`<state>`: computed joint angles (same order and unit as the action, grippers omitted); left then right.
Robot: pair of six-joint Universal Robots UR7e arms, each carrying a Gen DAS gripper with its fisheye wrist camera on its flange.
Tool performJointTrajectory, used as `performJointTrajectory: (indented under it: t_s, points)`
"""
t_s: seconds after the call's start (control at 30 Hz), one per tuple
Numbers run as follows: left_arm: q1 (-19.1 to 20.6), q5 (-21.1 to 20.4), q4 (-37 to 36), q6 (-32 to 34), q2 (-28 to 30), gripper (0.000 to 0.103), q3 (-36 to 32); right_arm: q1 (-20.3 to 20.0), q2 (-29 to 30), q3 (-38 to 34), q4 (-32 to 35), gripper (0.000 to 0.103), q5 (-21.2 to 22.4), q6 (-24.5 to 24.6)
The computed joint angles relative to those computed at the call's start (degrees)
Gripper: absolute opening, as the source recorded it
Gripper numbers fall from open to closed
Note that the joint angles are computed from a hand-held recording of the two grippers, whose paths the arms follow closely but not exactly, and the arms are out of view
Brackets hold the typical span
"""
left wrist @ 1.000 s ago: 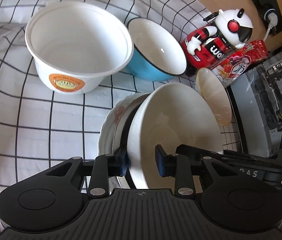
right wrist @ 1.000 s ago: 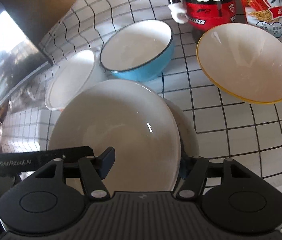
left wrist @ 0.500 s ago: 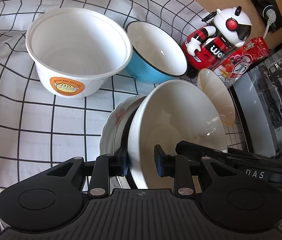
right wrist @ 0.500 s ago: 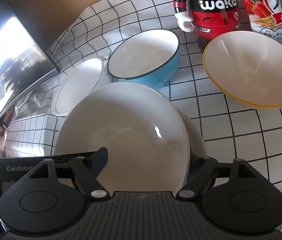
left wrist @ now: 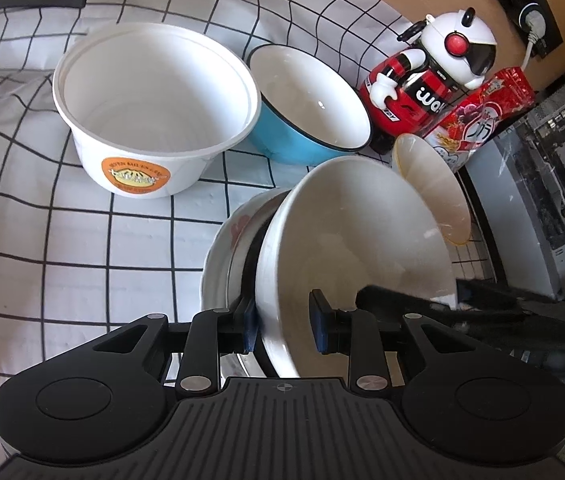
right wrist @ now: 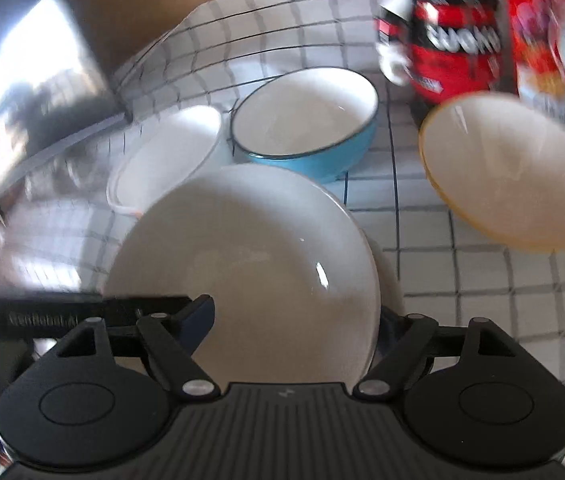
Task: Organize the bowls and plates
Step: 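Lower the white plate onto the pink-flowered plate with both tools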
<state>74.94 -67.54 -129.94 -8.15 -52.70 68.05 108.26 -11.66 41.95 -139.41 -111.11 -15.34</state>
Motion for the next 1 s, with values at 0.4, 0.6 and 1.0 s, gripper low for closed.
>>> performJointTrajectory:
  t_s: [0.4,0.6,1.0]
  points:
    - [0.80,-2.20,2.53,-0.84,0.24,0.029,-2.28,-1.14,0.96,-6.48,9.38,0.080,3.62,9.29]
    - [-0.11,0.61,3.90,0.51,0.51,0.026,-3.09,1.43,2.87,-8.42,4.61,0.081,-5.32,0.45]
    - [-0.95,2.29,0.44,3.29,-2.05,0.032,0.22,1.27,1.35,-5.24,2.64,0.081,-6.05,-0.08]
